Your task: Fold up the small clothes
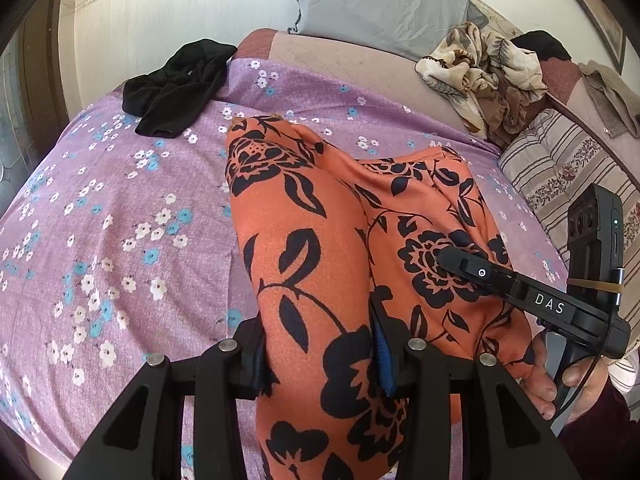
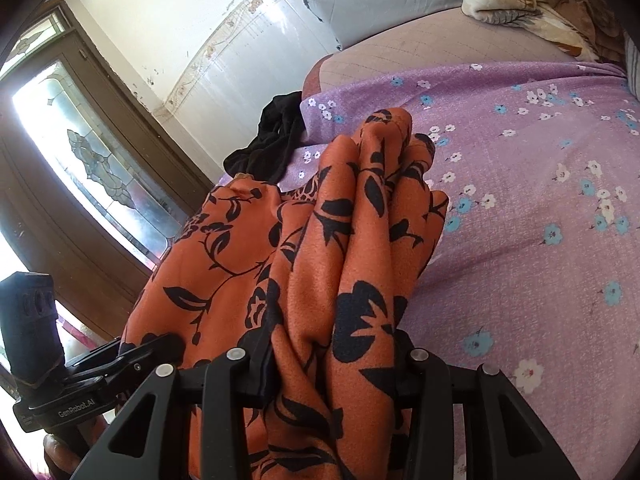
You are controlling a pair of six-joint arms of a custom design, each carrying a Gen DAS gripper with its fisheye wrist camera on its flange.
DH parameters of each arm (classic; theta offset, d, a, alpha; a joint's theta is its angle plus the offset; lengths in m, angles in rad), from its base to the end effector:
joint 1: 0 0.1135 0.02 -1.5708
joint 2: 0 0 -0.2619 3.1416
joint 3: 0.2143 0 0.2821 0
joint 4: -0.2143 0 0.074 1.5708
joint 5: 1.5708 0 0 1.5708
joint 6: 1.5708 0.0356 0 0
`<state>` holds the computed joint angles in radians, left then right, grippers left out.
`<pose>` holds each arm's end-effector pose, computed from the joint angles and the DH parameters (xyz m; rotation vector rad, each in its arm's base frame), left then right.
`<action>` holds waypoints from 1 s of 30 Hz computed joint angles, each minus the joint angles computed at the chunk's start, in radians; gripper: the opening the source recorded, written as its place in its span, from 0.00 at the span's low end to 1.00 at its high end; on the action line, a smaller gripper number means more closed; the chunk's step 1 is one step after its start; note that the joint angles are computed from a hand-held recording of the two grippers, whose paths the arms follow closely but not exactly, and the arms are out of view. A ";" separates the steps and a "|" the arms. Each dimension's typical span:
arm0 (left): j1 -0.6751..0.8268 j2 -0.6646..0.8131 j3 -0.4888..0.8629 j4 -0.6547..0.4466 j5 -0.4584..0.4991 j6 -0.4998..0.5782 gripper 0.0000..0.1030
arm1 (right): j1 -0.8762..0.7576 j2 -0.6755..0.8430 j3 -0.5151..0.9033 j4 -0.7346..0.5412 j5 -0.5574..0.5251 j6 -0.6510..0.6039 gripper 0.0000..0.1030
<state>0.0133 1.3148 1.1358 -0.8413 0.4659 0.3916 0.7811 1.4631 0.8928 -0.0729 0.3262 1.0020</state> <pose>0.2911 -0.0121 0.2866 0.6298 2.4055 -0.4357 0.2512 0.2330 0.2110 0.4307 2.2086 0.6409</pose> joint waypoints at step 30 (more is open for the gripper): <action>0.080 -0.089 -0.134 -0.032 -0.171 0.105 0.64 | 0.109 0.024 -0.020 -0.137 0.014 0.218 0.56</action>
<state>0.0929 1.2263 1.0019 -0.8734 0.2948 0.4964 0.8897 1.4876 0.8732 -0.2096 0.3406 1.2199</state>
